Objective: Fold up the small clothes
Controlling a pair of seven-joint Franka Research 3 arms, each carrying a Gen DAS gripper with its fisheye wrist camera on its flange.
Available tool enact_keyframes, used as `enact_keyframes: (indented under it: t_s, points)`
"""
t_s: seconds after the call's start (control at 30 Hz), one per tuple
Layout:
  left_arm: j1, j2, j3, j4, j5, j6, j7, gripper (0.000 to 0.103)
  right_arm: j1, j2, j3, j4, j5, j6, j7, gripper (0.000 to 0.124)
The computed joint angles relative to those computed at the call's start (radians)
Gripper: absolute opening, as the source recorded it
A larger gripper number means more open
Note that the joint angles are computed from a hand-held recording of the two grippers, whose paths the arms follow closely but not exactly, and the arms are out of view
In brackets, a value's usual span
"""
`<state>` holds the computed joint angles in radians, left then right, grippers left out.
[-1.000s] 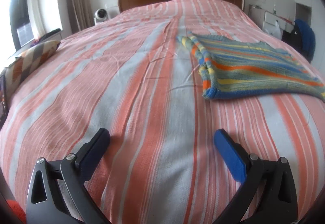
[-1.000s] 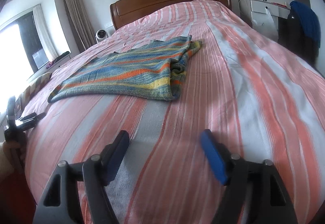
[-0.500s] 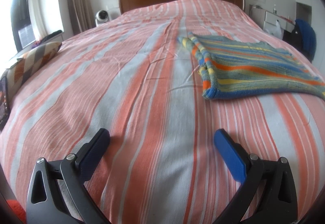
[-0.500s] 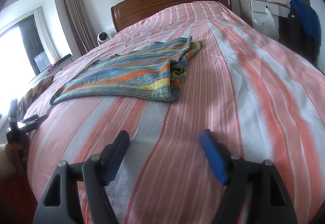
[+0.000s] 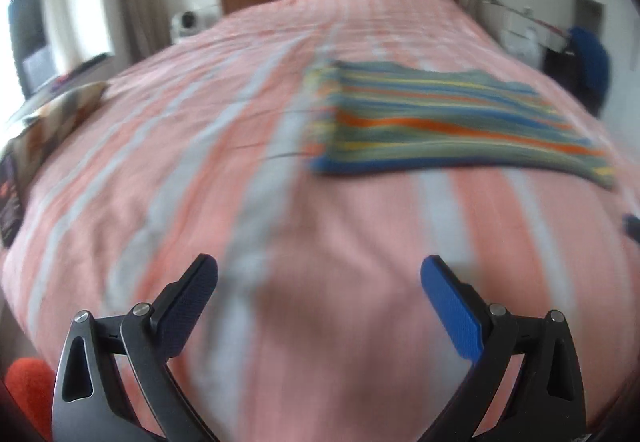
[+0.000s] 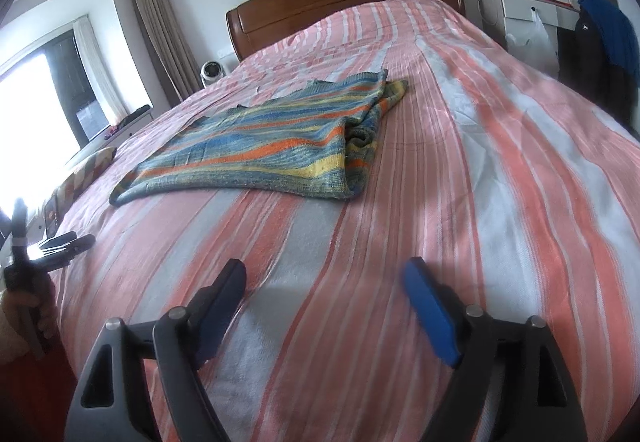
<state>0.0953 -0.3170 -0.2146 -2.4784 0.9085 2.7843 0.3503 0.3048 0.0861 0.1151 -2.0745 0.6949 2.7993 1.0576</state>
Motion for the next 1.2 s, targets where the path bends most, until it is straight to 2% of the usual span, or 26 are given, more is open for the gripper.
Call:
enact_keyframes:
  t_s: [0.1,0.2,0.23,0.3,0.37,0.4,0.47,0.6,0.63,0.73,0.87,1.2]
  points:
    - [-0.057,0.034,-0.007,0.060,-0.041,0.019,0.108,0.102,0.003,-0.030,-0.021,0.003,-0.113,-0.062,0.114,0.080]
    - [-0.106,0.124,-0.008,0.170,-0.085,0.062,0.215,0.102,-0.004,-0.098,-0.027,-0.063,-0.076,0.033,0.098,0.080]
    - [-0.134,0.174,0.002,0.220,-0.139,0.080,0.288,0.102,-0.010,-0.112,-0.033,-0.088,-0.125,0.079,0.141,0.080]
    - [-0.184,0.292,0.010,0.347,-0.261,0.079,0.452,0.102,-0.026,-0.113,-0.045,-0.105,-0.206,0.110,0.229,0.080]
    - [-0.234,0.414,0.019,0.488,-0.348,0.055,0.608,0.102,-0.042,-0.097,-0.062,-0.094,-0.181,0.080,0.281,0.080]
    - [-0.234,0.456,0.004,0.539,-0.349,0.040,0.644,0.102,-0.048,-0.090,-0.067,-0.087,-0.122,0.064,0.277,0.080]
    - [-0.275,0.569,0.005,0.676,-0.342,-0.005,0.750,0.102,-0.054,-0.082,-0.067,-0.076,-0.005,0.056,0.210,0.080]
    - [-0.347,0.754,0.017,0.905,-0.383,-0.155,0.900,0.100,-0.056,-0.070,-0.060,-0.063,-0.013,0.049,0.179,0.080]
    - [-0.371,0.779,0.036,0.930,-0.376,-0.178,0.895,0.100,-0.056,-0.069,-0.058,-0.066,-0.013,0.049,0.167,0.080]
    - [-0.401,0.761,0.083,0.875,-0.342,-0.106,0.818,0.103,-0.058,-0.063,-0.055,-0.065,-0.001,0.049,0.147,0.081]
    - [-0.404,0.750,0.090,0.860,-0.341,-0.107,0.806,0.103,-0.063,-0.058,-0.054,-0.062,0.033,0.046,0.126,0.081]
    - [-0.419,0.752,0.099,0.863,-0.298,-0.103,0.768,0.103,-0.062,-0.046,-0.049,-0.059,0.018,0.058,0.115,0.083]
